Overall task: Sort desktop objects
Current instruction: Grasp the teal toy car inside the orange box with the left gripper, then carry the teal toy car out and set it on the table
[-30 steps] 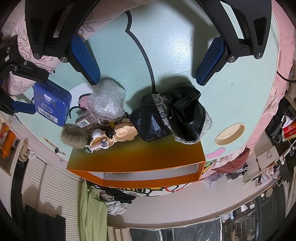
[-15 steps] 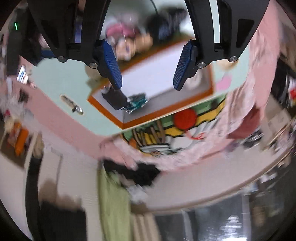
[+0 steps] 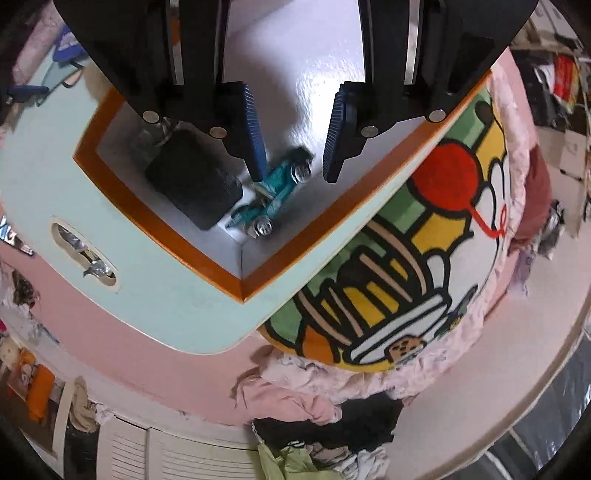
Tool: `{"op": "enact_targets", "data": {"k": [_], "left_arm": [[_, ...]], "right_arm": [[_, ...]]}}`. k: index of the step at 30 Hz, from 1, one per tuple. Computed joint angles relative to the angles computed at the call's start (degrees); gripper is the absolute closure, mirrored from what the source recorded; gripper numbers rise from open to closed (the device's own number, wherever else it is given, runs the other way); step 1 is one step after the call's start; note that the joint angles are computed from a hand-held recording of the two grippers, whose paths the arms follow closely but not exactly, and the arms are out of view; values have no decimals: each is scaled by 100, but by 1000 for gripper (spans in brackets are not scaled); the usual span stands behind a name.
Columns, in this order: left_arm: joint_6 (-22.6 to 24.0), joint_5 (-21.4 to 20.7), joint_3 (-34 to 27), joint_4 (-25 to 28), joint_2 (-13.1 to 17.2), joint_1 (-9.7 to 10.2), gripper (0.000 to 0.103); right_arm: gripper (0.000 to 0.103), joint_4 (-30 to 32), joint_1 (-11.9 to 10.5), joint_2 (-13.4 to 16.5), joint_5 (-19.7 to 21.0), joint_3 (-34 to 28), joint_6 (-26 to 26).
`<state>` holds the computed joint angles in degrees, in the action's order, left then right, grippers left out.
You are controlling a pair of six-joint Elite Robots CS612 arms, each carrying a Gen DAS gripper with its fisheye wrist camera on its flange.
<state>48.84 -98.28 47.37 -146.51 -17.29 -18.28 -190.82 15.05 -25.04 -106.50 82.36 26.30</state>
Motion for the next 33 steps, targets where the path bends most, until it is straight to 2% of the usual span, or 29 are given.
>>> {"op": "enact_targets", "data": {"k": [2, 7, 10, 12, 13, 15, 16, 19, 22, 25, 27, 29, 30, 32, 33], "left_arm": [[85, -148, 46, -86, -9, -1, 69], [158, 1, -154, -55, 149, -71, 67], [-132, -33, -312, 333, 174, -60, 69], [-192, -60, -378, 605, 180, -34, 74], [-168, 43, -327, 643, 165, -29, 73], [84, 167, -24, 318, 55, -7, 73], [72, 158, -4, 385, 35, 12, 73], [-11, 303, 48, 256, 24, 23, 73], [-141, 695, -26, 92, 124, -42, 66], [-365, 759, -30, 115, 114, -56, 71], [-377, 504, 150, -50, 13, -7, 78], [-467, -11, 364, -215, -131, 99, 78], [-580, -548, 616, -436, -287, 212, 78], [-726, -1289, 969, -698, -497, 383, 78], [-775, -1802, 1240, -845, -649, 516, 78]], "right_arm": [[0, -20, -7, 7, 7, -8, -12], [0, -16, -25, 17, 41, -32, -16], [0, -20, -23, 19, 38, -39, -19], [0, -26, -18, 13, 32, -21, -11], [0, -23, -25, 18, 39, -32, -16], [0, -31, -15, 16, 33, -25, -15], [0, -30, -16, 16, 34, -25, -13], [0, -41, -26, 24, 53, -45, -38], [0, -46, -33, 26, 61, -47, -44], [0, -49, -37, 33, 71, -61, -47], [0, -33, -42, 42, 76, -85, -55], [0, -42, -41, 38, 73, -74, -49], [0, -45, -40, 37, 72, -71, -51], [0, -47, -41, 38, 73, -70, -54], [0, -53, -40, 38, 74, -66, -53]]}}
